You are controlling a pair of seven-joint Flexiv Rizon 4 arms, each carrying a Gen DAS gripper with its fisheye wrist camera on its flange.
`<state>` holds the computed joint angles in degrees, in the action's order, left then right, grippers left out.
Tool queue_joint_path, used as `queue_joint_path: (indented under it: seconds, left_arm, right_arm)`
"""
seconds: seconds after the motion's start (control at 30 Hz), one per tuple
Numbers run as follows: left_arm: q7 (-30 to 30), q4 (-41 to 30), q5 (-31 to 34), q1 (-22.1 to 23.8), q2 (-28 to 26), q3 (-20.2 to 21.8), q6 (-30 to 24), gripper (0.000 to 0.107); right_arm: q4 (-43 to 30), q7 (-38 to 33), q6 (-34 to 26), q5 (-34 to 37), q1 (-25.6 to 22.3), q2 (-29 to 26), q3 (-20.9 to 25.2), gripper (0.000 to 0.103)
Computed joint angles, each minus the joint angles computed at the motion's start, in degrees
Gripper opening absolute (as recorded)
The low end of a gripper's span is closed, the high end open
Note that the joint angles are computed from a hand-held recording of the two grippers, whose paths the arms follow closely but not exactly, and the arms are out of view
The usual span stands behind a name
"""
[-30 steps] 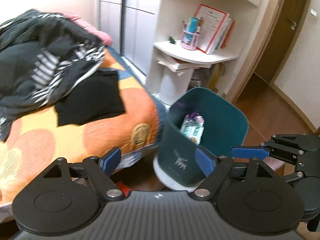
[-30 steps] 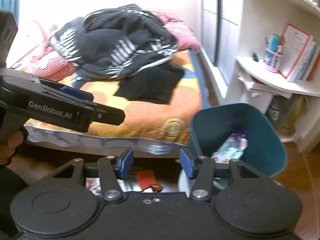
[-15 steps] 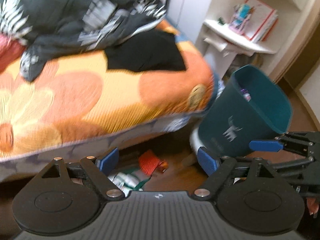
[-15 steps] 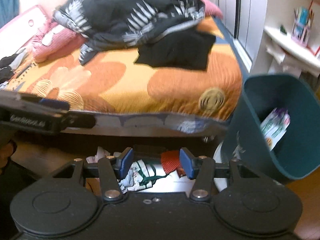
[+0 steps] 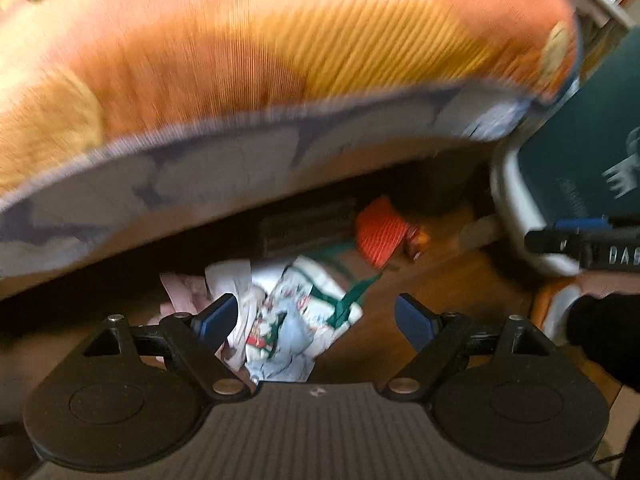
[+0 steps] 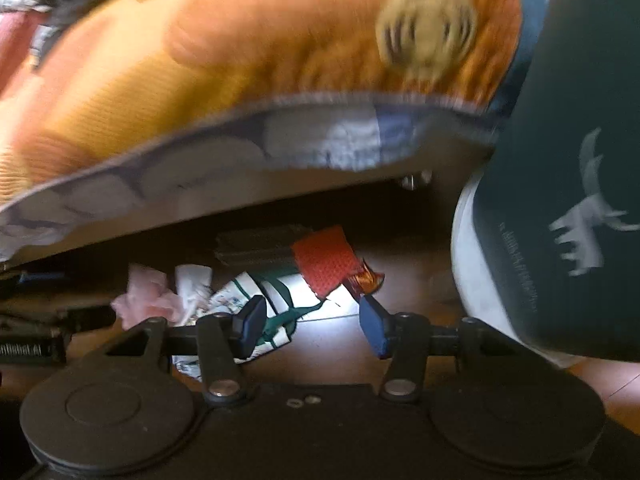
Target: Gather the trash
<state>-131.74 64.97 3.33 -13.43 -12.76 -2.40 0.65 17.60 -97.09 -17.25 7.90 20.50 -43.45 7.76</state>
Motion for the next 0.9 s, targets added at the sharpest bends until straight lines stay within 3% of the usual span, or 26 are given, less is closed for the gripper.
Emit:
queue_joint_path:
  seconds: [0.17, 0.4, 0.63, 0.77, 0.9]
  left_arm:
    - [2.37, 7.69, -5.96, 1.93, -0.59, 0.33, 3.00, 0.086]
    - [1.56, 16.64, -10.84, 2.81, -1.67, 0.44, 8.03, 0.086]
    - [2.27, 18.50, -11.52, 2.68, -4.69, -0.04, 9.60, 0.085]
    - [3.29, 20.06, -11.76, 2.57, -5.96, 0.02, 11.10, 0.081]
    - [4.90, 20.72, -11.34, 2.09, -7.13, -0.18, 11.34, 0.078]
  right_arm:
    - [5.01, 1.71, 3.07, -1.95, 1.07, -1.63, -1.28, 0.051]
    - [3.41, 4.60, 2.58, -4.04, 1.93, -7.32, -1.52, 0.051]
    - [0.36, 7.37, 2.83, -4.17, 1.82, -12.42, -1.67, 0.050]
    - [-0.16, 4.96, 2.88, -5.30, 2.58, -14.46, -2.01, 0.050]
    - [4.34, 1.39, 5.58, -6.40, 3.05, -13.52, -2.30, 0.050]
